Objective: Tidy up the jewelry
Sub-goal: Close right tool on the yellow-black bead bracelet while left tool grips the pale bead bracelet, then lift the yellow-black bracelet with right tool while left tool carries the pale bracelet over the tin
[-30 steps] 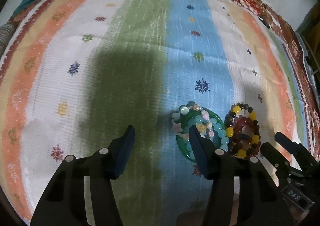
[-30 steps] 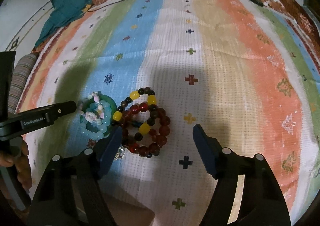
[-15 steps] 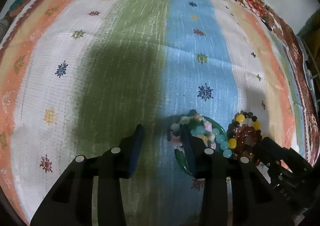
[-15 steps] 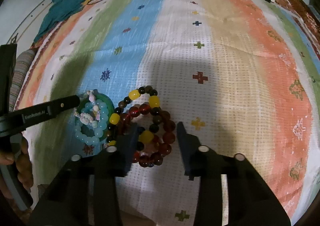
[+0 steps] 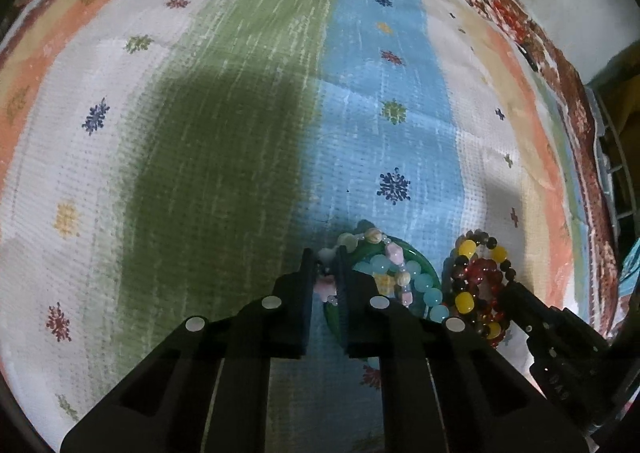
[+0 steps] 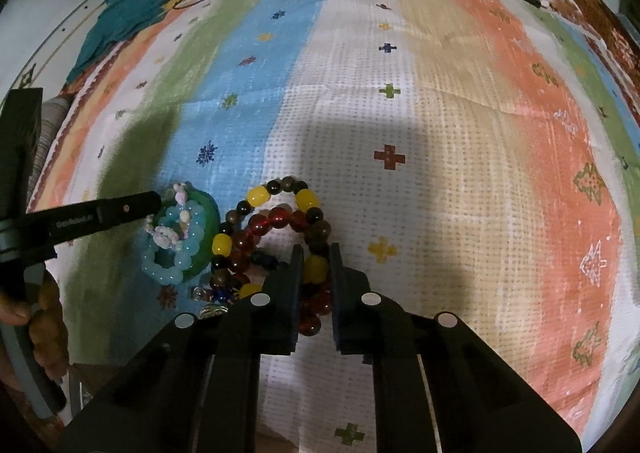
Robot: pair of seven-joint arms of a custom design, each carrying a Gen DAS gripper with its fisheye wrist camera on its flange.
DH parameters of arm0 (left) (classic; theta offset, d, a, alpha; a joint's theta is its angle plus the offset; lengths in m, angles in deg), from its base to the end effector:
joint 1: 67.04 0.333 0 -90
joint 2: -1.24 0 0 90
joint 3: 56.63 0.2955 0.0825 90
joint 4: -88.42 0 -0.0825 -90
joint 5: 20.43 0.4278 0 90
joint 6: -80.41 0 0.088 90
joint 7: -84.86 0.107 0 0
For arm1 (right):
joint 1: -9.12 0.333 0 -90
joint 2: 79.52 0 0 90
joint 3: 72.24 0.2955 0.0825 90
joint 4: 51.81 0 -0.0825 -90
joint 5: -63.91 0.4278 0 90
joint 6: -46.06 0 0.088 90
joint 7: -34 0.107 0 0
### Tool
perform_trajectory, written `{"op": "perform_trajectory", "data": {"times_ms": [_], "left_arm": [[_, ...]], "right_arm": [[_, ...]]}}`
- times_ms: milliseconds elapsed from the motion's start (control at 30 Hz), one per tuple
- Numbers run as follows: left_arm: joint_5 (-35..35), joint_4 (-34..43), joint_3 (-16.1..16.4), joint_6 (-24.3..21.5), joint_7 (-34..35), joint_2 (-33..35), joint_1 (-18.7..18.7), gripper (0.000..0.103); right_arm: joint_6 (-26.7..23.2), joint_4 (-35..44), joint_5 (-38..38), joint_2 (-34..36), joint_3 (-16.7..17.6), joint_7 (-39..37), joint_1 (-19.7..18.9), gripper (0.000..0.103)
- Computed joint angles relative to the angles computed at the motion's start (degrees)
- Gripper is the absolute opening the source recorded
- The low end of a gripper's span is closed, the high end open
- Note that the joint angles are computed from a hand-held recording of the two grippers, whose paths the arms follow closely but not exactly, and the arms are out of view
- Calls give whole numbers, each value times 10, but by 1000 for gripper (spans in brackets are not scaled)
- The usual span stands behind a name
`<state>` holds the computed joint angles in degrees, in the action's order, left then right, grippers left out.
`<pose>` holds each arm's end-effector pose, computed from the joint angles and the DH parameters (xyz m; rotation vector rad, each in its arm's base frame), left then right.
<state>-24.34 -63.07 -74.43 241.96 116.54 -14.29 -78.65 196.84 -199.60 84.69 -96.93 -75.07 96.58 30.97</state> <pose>0.4248 -0.2289 0.3254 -2.6343 1.4626 -0.6658 0.4643 0.1517 0.3542 -2.3599 1.3618 -0.1428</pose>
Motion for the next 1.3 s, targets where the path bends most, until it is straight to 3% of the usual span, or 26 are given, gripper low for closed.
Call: {"op": "perform_trajectory", "data": {"times_ms": [767, 1300], "left_arm": [[111, 23, -26, -110, -49, -50, 14, 8], [191, 49, -58, -177, -89, -80, 3, 8]], "right_arm": [[13, -19, -13, -36, -8, 0, 9, 13], [21, -68, -30, -122, -32, 9, 23, 13]]}}
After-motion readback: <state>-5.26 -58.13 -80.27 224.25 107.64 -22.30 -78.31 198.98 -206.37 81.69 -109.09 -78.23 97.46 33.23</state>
